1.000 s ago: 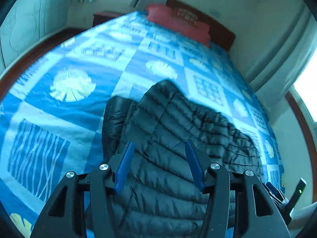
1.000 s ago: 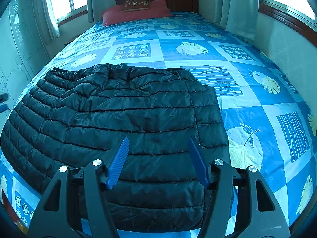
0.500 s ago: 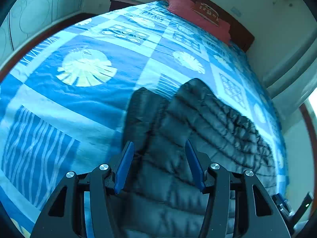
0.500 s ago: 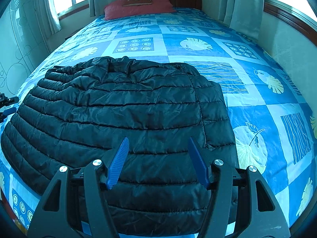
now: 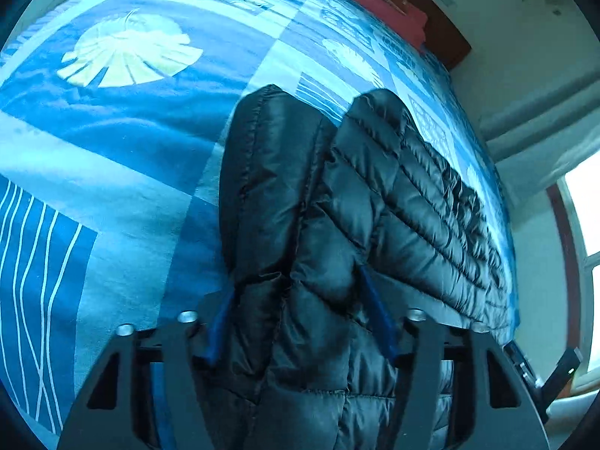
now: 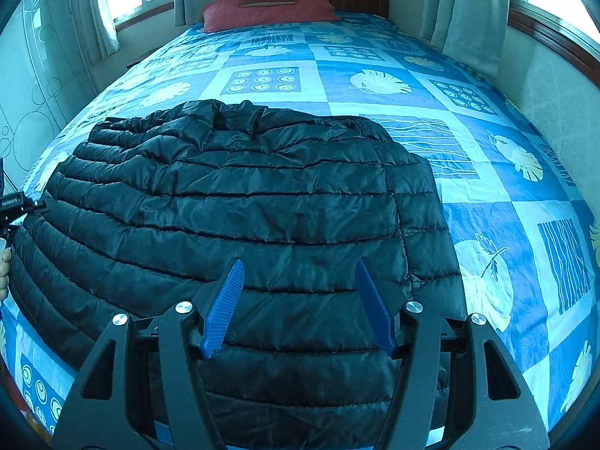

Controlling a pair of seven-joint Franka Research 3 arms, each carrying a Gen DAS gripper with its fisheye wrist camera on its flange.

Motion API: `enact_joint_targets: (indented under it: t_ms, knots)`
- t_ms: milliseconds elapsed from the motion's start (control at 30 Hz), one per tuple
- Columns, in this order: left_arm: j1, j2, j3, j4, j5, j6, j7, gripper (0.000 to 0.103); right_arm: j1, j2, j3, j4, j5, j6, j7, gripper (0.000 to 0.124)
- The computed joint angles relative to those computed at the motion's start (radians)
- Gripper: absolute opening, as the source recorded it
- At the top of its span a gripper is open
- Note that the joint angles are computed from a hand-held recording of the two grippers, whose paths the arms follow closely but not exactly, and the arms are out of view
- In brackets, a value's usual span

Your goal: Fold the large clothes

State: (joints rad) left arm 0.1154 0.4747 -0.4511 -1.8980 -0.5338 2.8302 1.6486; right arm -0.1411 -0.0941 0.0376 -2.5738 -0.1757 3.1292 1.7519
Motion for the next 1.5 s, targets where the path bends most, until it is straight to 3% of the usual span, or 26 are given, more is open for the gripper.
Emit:
enact_joint_targets:
  t_ms: [133, 200, 300, 433, 600, 733, 800, 933, 1067, 1300, 1500]
  knots:
    - [-0.009, -0.013, -0.002, -0.012, 0.012, 0.019, -0.003, 0.031, 0.023, 0.008, -0.02, 0.004, 0.037, 0.0, -0.035, 0.061]
    - [-0.035, -0.025, 0.02, -0.021, 0.045, 0.032, -0.026, 0.028, 0.025, 0.008, -0.019, 0.004, 0.04, 0.001, -0.04, 0.061]
    - [-0.087, -0.039, 0.069, -0.029, 0.128, 0.049, -0.095, 0.026, 0.036, 0.011, -0.025, 0.006, 0.059, 0.001, -0.055, 0.061]
    - [-0.092, -0.041, 0.072, -0.033, 0.178, 0.061, -0.148, 0.022, 0.055, 0.005, -0.037, 0.002, 0.101, 0.003, -0.09, 0.061]
    - [-0.156, -0.115, 0.121, -0.069, 0.288, 0.099, -0.267, 0.017, 0.134, -0.017, -0.1, -0.011, 0.268, 0.014, -0.232, 0.061]
    - [-0.147, -0.181, 0.062, -0.079, 0.281, 0.133, -0.266, 0.015, 0.22, -0.06, -0.17, -0.037, 0.442, 0.03, -0.38, 0.061]
    - [-0.188, -0.194, 0.073, -0.055, 0.314, 0.132, -0.289, 0.015, 0.276, -0.086, -0.227, -0.05, 0.525, 0.04, -0.457, 0.061]
    - [-0.363, -0.161, 0.156, 0.077, 0.517, 0.088, -0.421, 0.015, 0.328, -0.138, -0.302, -0.066, 0.631, 0.05, -0.56, 0.061]
    - [-0.499, -0.041, 0.191, 0.281, 0.695, -0.014, -0.503, 0.015, 0.311, -0.184, -0.329, -0.08, 0.683, 0.055, -0.618, 0.061]
    - [-0.638, 0.238, 0.157, 0.636, 0.751, -0.174, -0.471, 0.015, 0.186, -0.202, -0.304, -0.086, 0.688, 0.041, -0.643, 0.061]
    - [-0.744, 0.431, 0.182, 0.864, 0.748, -0.282, -0.468, 0.015, 0.131, -0.164, -0.314, -0.079, 0.705, 0.017, -0.652, 0.061]
